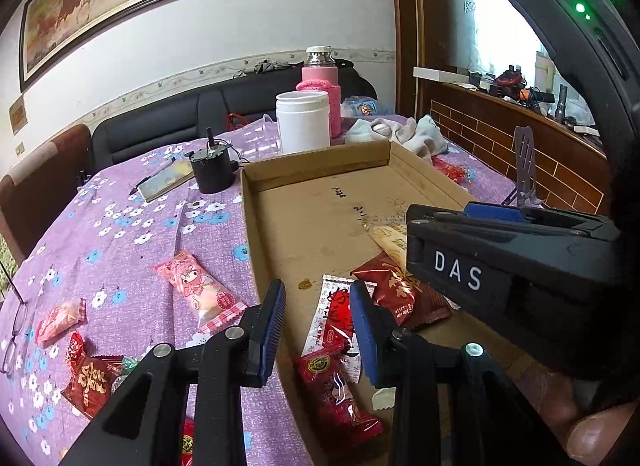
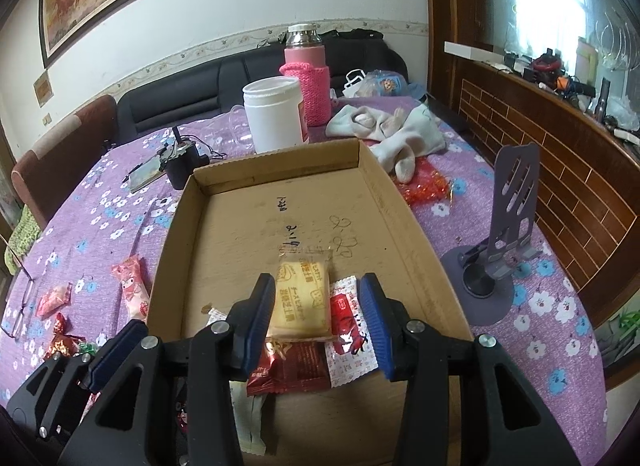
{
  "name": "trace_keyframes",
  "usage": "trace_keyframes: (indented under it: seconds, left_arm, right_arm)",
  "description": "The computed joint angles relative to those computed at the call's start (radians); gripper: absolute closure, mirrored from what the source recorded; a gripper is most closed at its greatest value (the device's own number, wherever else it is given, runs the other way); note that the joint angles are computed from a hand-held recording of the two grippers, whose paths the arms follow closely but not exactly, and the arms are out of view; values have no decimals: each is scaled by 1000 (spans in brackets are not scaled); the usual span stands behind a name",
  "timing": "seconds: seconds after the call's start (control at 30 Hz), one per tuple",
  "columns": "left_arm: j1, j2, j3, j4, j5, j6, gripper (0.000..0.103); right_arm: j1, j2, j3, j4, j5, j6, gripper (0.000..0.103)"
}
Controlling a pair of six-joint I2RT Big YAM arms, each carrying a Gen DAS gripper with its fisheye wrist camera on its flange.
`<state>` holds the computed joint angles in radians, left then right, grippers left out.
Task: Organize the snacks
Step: 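Lower both held packs into the tray and open both grippers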
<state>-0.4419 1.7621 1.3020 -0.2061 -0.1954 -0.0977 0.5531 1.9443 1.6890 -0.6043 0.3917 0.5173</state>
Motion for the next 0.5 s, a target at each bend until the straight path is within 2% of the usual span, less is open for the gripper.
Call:
trace_keyframes:
  seconds: [0.37,0.5]
  left_arm:
    - [10,-27,-25,34,2,-21,69]
    - [20,-33,-17,6,10,-44,69]
  right_arm:
    - [-5,-15,-15,23,-19,12,60]
    - [-9,-31,-34,48,-32,21,60]
